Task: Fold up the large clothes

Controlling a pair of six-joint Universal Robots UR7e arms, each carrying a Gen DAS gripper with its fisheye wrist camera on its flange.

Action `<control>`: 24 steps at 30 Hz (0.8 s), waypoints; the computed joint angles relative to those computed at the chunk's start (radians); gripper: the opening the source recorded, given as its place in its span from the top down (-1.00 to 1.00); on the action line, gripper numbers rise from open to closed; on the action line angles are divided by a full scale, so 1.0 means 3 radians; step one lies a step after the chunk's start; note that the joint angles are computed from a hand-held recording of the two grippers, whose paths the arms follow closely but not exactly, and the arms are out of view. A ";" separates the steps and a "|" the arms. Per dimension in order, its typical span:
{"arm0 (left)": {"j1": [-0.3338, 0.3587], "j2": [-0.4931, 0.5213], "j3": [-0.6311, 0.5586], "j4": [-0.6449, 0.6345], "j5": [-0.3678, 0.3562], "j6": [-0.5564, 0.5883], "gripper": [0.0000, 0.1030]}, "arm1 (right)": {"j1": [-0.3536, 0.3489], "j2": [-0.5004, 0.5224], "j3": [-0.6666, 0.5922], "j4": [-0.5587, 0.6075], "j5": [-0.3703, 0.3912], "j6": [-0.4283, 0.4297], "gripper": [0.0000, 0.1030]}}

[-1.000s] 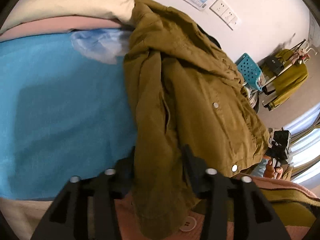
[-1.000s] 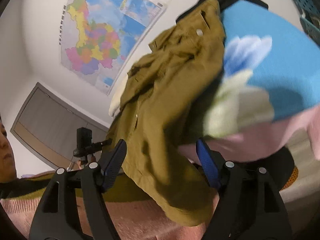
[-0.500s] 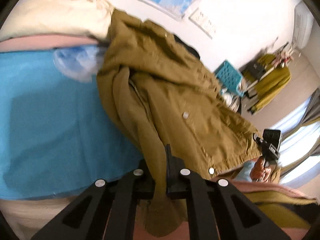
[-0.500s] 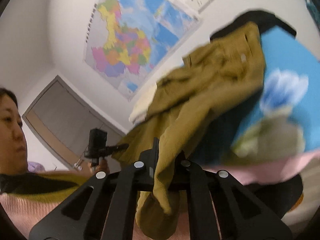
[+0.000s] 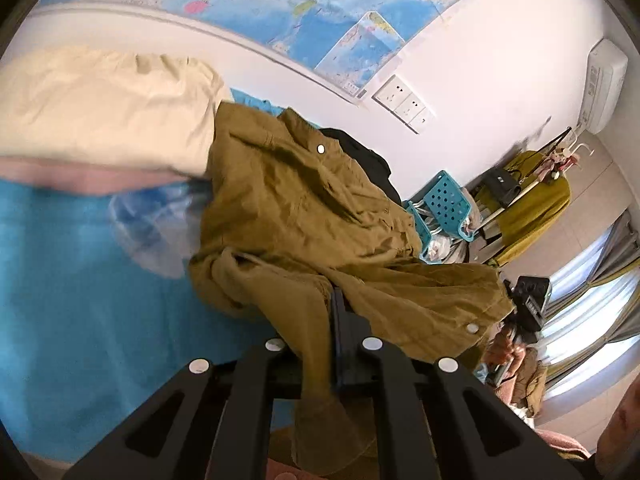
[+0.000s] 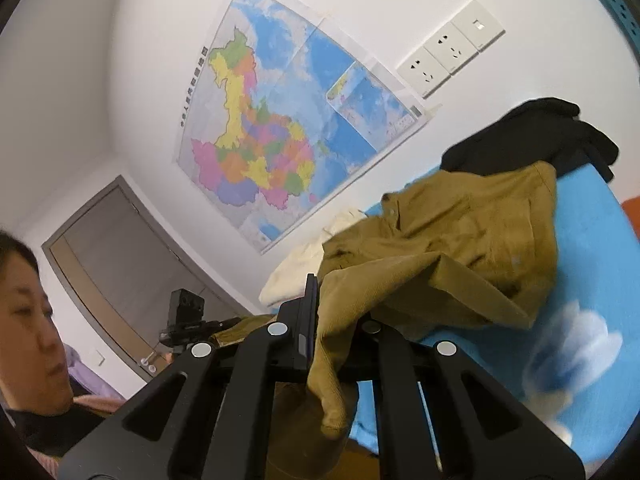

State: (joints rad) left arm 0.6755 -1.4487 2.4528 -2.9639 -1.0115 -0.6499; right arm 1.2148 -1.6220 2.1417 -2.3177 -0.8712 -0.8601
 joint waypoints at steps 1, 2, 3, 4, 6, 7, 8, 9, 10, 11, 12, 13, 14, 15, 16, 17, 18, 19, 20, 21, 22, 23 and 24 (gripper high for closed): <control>0.0010 -0.0004 -0.0037 0.0053 0.0011 0.0014 0.87 | 0.0040 0.0034 -0.0023 -0.0078 -0.0019 0.0065 0.87; 0.0025 0.0007 -0.0111 0.0146 0.0036 0.0030 0.86 | 0.0097 0.0104 -0.0093 -0.0118 -0.0030 0.0144 0.87; 0.0040 0.0030 -0.0159 0.0179 0.0048 0.0057 0.86 | 0.0131 0.0144 -0.0135 -0.0141 -0.0039 0.0162 0.87; 0.0064 0.0038 -0.0203 0.0205 0.0041 0.0080 0.86 | 0.0161 0.0177 -0.0158 -0.0202 -0.0055 0.0213 0.87; 0.0101 0.0064 -0.0323 0.0314 0.0068 0.0122 0.86 | 0.0246 0.0298 -0.0269 -0.0270 -0.0078 0.0323 0.87; 0.0132 0.0079 -0.0385 0.0346 0.0060 0.0158 0.86 | 0.0291 0.0341 -0.0292 -0.0350 -0.0106 0.0386 0.87; 0.0147 0.0097 -0.0434 0.0378 0.0068 0.0159 0.86 | 0.0328 0.0404 -0.0341 -0.0406 -0.0126 0.0468 0.87; 0.0166 0.0117 -0.0493 0.0423 0.0085 0.0181 0.86 | 0.0361 0.0454 -0.0387 -0.0434 -0.0139 0.0503 0.87; 0.0185 0.0133 -0.0531 0.0438 0.0080 0.0214 0.85 | 0.0390 0.0496 -0.0418 -0.0489 -0.0164 0.0545 0.86; 0.0213 0.0163 -0.0596 0.0470 0.0078 0.0237 0.85 | 0.0415 0.0547 -0.0462 -0.0534 -0.0186 0.0612 0.86; 0.0233 0.0191 -0.0652 0.0513 0.0090 0.0248 0.85 | 0.0430 0.0585 -0.0505 -0.0532 -0.0192 0.0629 0.86; 0.0257 0.0216 -0.0697 0.0530 0.0084 0.0280 0.85 | 0.0452 0.0630 -0.0545 -0.0571 -0.0217 0.0675 0.86; 0.0270 0.0238 -0.0734 0.0552 0.0092 0.0299 0.85 | 0.0468 0.0658 -0.0570 -0.0597 -0.0237 0.0703 0.86; 0.0283 0.0257 -0.0771 0.0585 0.0106 0.0310 0.85 | 0.0484 0.0694 -0.0607 -0.0607 -0.0256 0.0717 0.86; 0.0301 0.0278 -0.0809 0.0594 0.0097 0.0338 0.85 | 0.0495 0.0723 -0.0632 -0.0631 -0.0272 0.0761 0.86; 0.0314 0.0291 -0.0835 0.0601 0.0098 0.0362 0.85 | 0.0507 0.0745 -0.0654 -0.0644 -0.0283 0.0792 0.86; 0.0330 0.0303 -0.0864 0.0612 0.0103 0.0377 0.85 | 0.0518 0.0772 -0.0685 -0.0643 -0.0289 0.0805 0.86; 0.0339 0.0311 -0.0884 0.0619 0.0099 0.0390 0.85 | 0.0531 0.0798 -0.0710 -0.0666 -0.0305 0.0848 0.86; 0.0348 0.0324 -0.0914 0.0639 0.0108 0.0415 0.85 | 0.0545 0.0817 -0.0733 -0.0672 -0.0322 0.0870 0.86; 0.0355 0.0335 -0.0941 0.0663 0.0118 0.0423 0.85 | 0.0560 0.0843 -0.0766 -0.0670 -0.0342 0.0875 0.86; 0.0363 0.0348 -0.0971 0.0684 0.0123 0.0435 0.85 | 0.0573 0.0862 -0.0786 -0.0684 -0.0358 0.0898 0.86; 0.0370 0.0367 -0.1009 0.0714 0.0141 0.0462 0.85 | 0.0588 0.0893 -0.0819 -0.0698 -0.0380 0.0941 0.86; 0.0382 0.0385 -0.1044 0.0737 0.0159 0.0474 0.85 | 0.0599 0.0918 -0.0851 -0.0687 -0.0395 0.0941 0.86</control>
